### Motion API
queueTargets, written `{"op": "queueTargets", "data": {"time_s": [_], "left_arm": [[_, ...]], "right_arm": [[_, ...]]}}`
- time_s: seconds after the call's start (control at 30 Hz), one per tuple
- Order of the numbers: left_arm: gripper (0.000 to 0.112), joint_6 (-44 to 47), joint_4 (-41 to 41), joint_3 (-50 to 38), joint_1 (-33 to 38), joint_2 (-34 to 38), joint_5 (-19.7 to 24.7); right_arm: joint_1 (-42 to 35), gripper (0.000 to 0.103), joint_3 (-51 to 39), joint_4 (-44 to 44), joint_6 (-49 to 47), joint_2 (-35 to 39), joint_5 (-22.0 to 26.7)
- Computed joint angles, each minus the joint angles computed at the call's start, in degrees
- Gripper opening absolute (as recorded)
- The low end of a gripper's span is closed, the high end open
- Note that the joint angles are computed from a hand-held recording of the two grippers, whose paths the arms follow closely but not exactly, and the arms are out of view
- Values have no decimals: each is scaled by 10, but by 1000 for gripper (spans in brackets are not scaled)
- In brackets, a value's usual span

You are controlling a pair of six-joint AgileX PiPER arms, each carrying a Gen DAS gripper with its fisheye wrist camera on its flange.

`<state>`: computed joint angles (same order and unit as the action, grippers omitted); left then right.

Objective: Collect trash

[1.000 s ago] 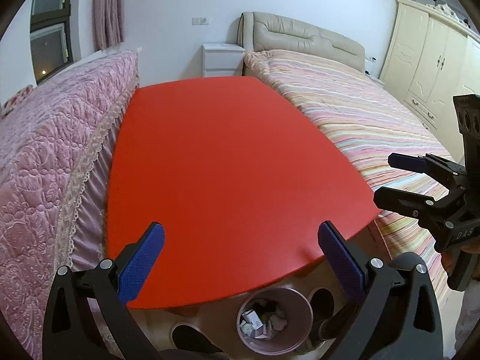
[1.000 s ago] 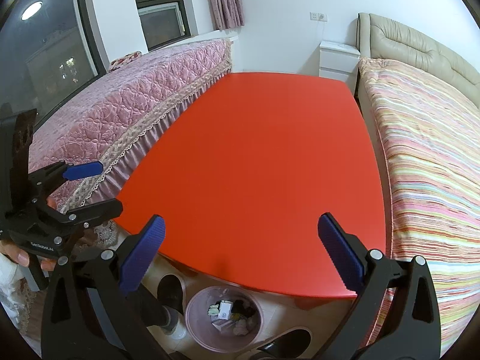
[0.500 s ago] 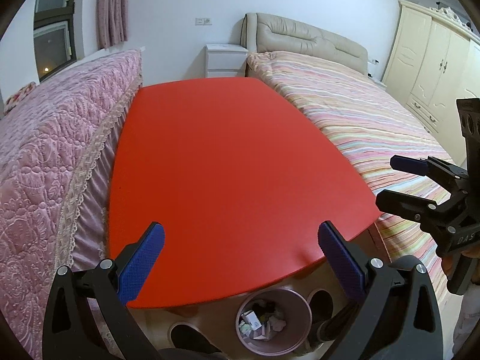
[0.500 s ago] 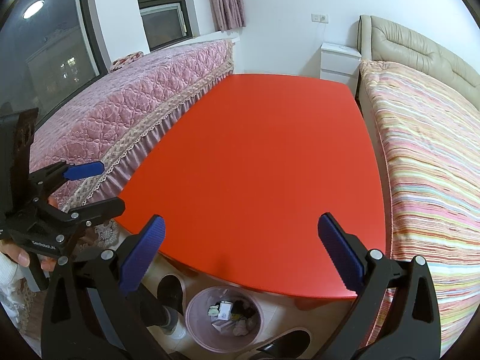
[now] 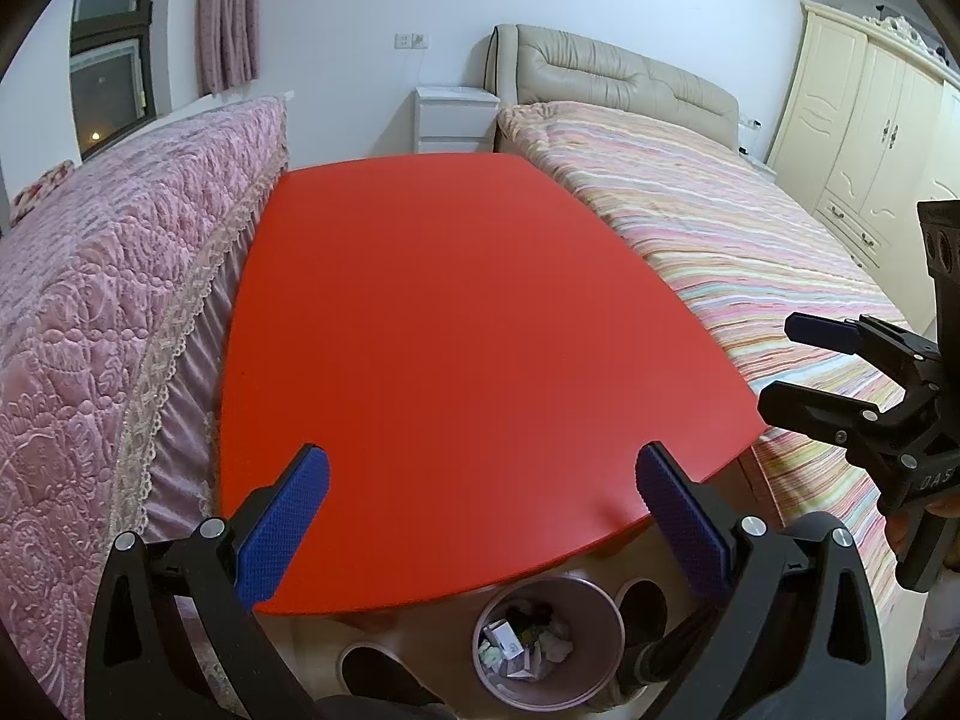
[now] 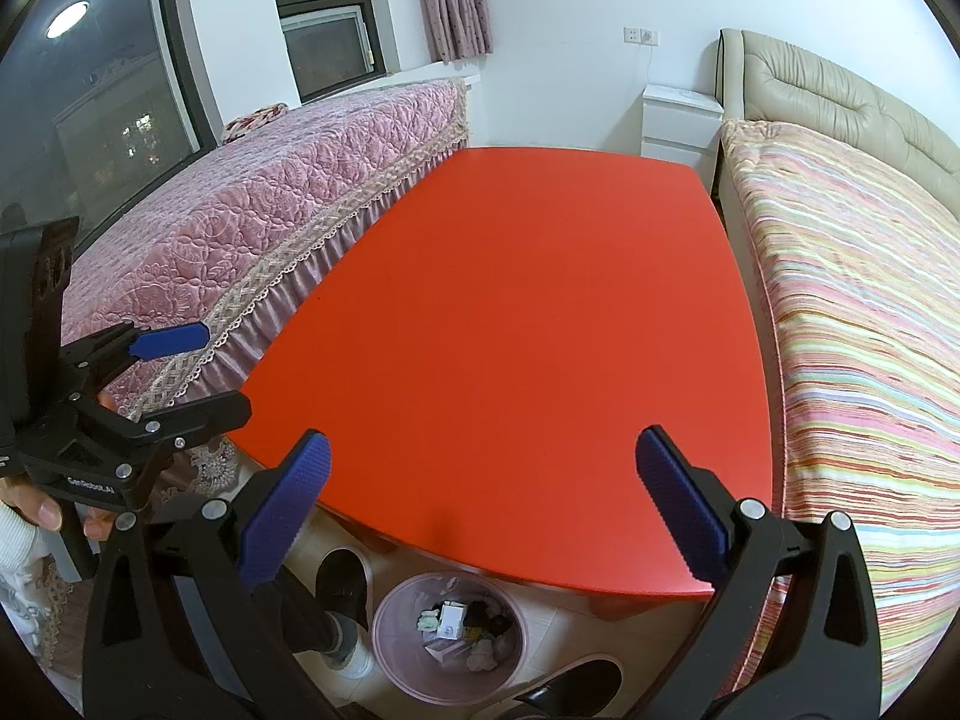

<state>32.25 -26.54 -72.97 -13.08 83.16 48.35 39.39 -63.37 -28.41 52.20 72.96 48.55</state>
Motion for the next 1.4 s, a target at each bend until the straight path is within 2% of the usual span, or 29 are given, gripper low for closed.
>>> {"op": "queueTargets", "data": {"time_s": [1.4], "left_arm": [[97, -8, 8, 0, -2, 7, -12]], "right_arm": [[2, 100, 4, 4, 0, -1, -2]]}}
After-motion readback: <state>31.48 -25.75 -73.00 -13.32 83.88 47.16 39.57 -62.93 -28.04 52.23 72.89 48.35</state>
